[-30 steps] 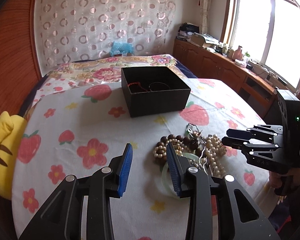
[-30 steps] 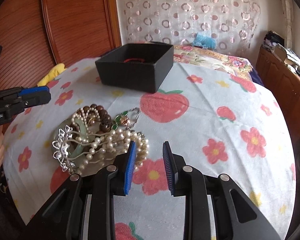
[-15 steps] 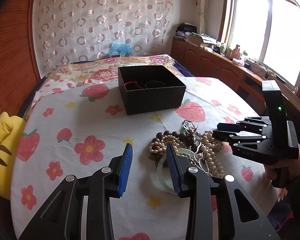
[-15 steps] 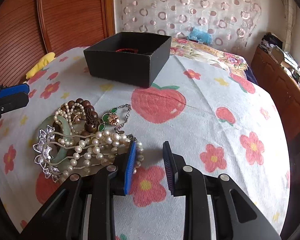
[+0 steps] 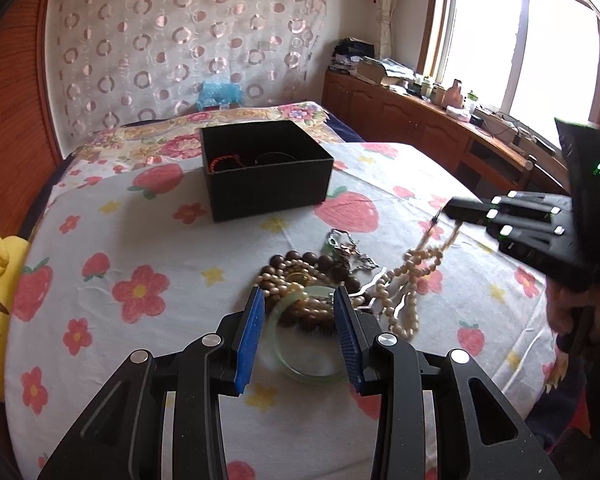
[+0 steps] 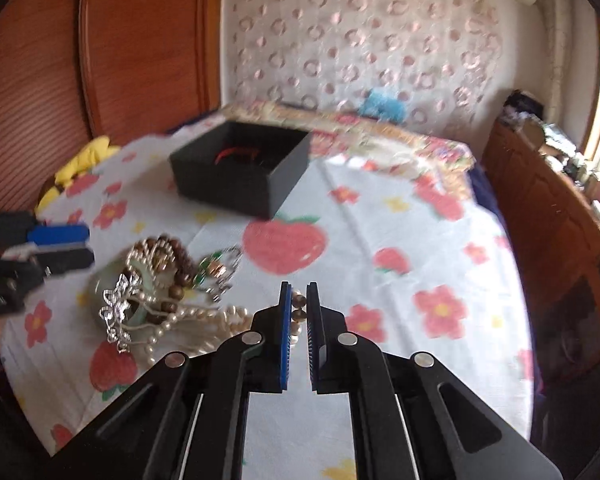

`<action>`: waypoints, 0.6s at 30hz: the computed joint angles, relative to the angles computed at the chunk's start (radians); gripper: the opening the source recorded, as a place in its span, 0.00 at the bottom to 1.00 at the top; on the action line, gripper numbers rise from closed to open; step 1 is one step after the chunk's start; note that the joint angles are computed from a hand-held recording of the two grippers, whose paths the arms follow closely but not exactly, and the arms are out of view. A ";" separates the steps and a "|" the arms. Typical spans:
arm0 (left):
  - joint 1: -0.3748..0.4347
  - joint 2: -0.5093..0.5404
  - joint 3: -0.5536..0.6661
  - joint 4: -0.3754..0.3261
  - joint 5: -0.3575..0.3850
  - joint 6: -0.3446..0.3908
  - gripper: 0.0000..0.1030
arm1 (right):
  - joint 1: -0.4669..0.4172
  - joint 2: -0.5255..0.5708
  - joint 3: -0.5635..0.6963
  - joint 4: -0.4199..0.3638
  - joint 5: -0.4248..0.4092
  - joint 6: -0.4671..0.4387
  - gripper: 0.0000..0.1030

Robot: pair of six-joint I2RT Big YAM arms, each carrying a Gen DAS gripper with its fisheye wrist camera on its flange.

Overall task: Organize jewelry
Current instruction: 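Grasp the silver hairpins with the right tool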

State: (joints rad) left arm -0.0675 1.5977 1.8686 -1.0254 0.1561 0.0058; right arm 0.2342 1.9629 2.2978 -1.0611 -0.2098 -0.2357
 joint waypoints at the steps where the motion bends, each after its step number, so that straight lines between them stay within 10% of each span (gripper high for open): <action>1: -0.002 0.002 0.001 -0.002 0.005 -0.001 0.33 | -0.005 -0.005 -0.002 0.008 0.000 0.003 0.08; 18: -0.037 0.071 0.051 -0.057 0.036 -0.017 0.38 | -0.034 -0.027 -0.060 0.059 0.021 0.032 0.08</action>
State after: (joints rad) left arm -0.1043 1.6686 1.9197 -1.0823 0.1916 -0.0109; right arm 0.2002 1.9354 2.2374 -1.0017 -0.1891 -0.2033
